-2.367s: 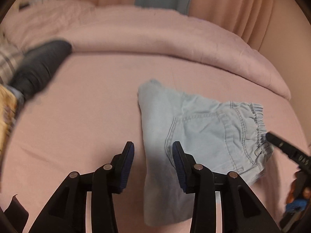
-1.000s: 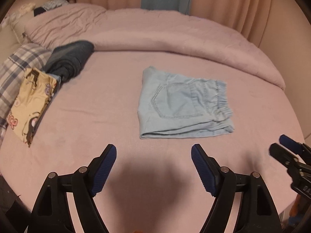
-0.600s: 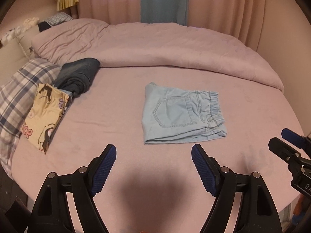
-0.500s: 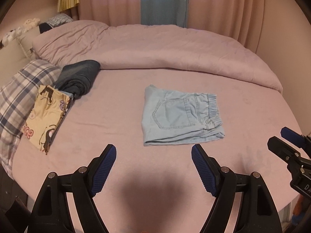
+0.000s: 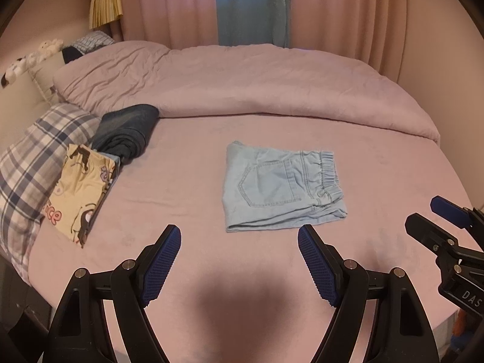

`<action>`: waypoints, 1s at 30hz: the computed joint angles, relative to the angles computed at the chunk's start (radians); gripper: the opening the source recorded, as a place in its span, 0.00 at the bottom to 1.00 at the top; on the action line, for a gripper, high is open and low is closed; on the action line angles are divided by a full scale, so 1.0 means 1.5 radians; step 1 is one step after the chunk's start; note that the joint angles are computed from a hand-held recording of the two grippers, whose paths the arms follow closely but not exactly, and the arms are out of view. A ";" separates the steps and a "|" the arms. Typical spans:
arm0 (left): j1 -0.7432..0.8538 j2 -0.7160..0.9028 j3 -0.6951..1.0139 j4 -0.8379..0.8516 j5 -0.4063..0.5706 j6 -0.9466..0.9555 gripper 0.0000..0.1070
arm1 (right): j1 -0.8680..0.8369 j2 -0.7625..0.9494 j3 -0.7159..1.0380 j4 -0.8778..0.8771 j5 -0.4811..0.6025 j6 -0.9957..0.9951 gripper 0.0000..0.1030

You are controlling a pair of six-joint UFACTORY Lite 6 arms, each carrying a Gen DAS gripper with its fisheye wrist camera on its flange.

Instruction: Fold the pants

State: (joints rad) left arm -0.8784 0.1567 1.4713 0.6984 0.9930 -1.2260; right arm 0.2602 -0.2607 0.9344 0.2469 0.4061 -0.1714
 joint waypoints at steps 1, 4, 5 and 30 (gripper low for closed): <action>0.000 0.003 0.005 -0.001 0.001 0.002 0.75 | 0.000 0.002 0.001 0.000 0.000 0.001 0.66; -0.004 0.012 0.014 0.006 0.009 0.001 0.75 | -0.003 0.009 0.005 0.006 -0.001 -0.002 0.66; -0.004 0.015 0.017 0.006 0.011 0.002 0.75 | -0.005 0.010 0.004 0.011 -0.001 -0.007 0.66; -0.005 0.071 0.081 -0.001 0.025 0.033 0.75 | -0.032 0.048 0.025 0.056 -0.002 -0.057 0.66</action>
State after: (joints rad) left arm -0.8866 0.2635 1.5921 0.6970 1.0309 -1.1766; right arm 0.2119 -0.1890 0.9715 0.3305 0.4033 -0.2573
